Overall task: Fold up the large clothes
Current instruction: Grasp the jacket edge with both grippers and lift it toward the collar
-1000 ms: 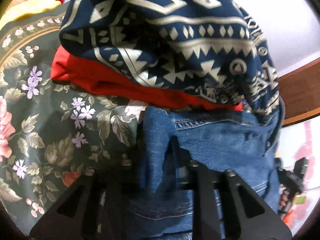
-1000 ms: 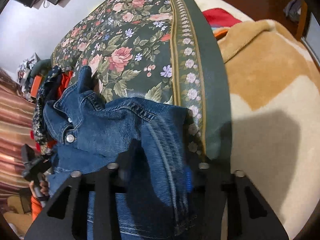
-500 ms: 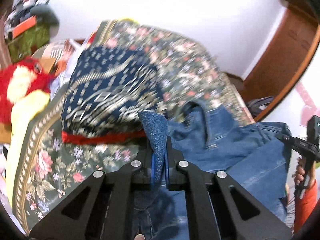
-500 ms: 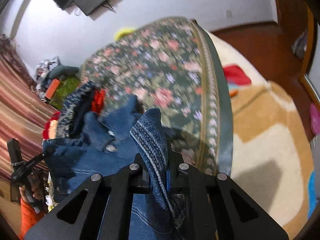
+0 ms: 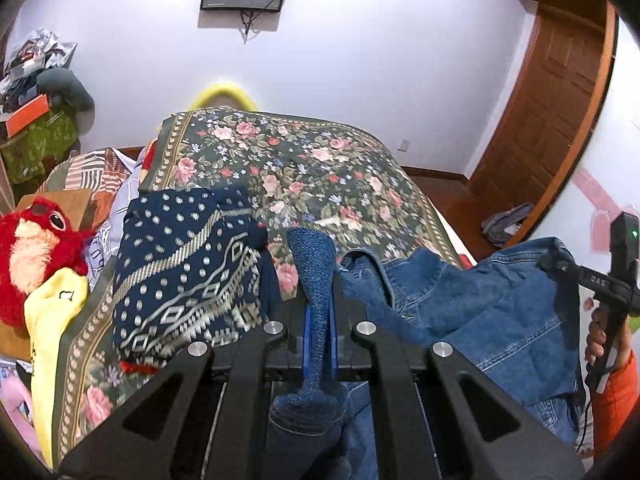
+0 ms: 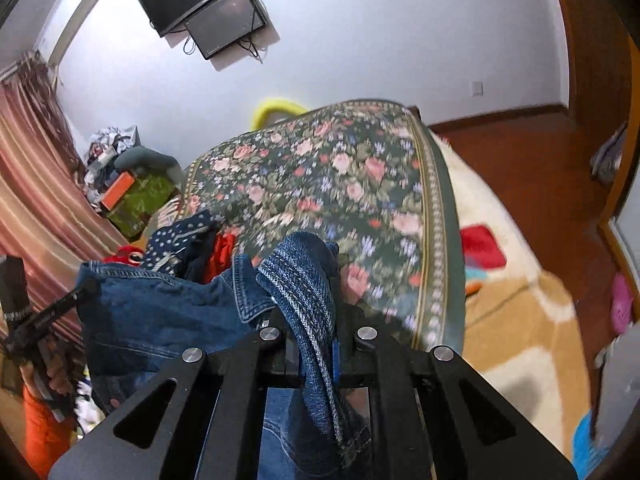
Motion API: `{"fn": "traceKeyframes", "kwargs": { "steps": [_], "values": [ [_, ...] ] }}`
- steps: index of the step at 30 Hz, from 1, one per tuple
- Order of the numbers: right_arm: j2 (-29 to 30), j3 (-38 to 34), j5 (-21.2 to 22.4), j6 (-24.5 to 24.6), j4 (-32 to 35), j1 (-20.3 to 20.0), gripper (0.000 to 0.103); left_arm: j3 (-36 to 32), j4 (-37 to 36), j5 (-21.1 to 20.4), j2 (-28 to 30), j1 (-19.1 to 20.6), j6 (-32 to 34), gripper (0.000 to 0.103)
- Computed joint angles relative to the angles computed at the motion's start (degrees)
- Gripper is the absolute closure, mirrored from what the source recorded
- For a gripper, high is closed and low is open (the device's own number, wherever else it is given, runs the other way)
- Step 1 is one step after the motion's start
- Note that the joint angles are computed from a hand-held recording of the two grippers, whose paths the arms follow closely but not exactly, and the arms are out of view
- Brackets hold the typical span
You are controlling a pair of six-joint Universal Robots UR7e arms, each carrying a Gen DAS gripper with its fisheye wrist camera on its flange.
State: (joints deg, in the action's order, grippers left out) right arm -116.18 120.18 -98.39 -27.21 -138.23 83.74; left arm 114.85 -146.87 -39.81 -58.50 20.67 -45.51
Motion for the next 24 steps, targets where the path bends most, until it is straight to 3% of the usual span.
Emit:
{"fn": "traceKeyframes", "kwargs": {
  "steps": [7, 11, 15, 20, 24],
  "values": [
    [7.87, -3.00, -4.90, -0.50, -6.81, -1.44, 0.096, -5.30, 0.67, 3.68, 5.56, 7.53, 1.89, 0.097],
    [12.52, -3.90, -8.11, -0.52, -10.55, -4.94, 0.096, -7.38, 4.76, 5.27, 7.62, 11.84, -0.22, 0.097],
    [15.90, -3.98, -10.31, 0.04, -11.55, -9.10, 0.095, -7.59, 4.32, 4.97, 8.80, 14.82, -0.09, 0.095],
    [17.22, -3.05, -11.58, 0.30, -11.27, -12.23, 0.092, -7.79, 5.28, 5.85, 10.03, 15.94, -0.18, 0.086],
    [16.39, -2.02, -12.62, -1.15, -12.10, -11.99, 0.086, -8.92, 11.58, 7.92, 10.23, 15.68, -4.65, 0.064]
  ]
}}
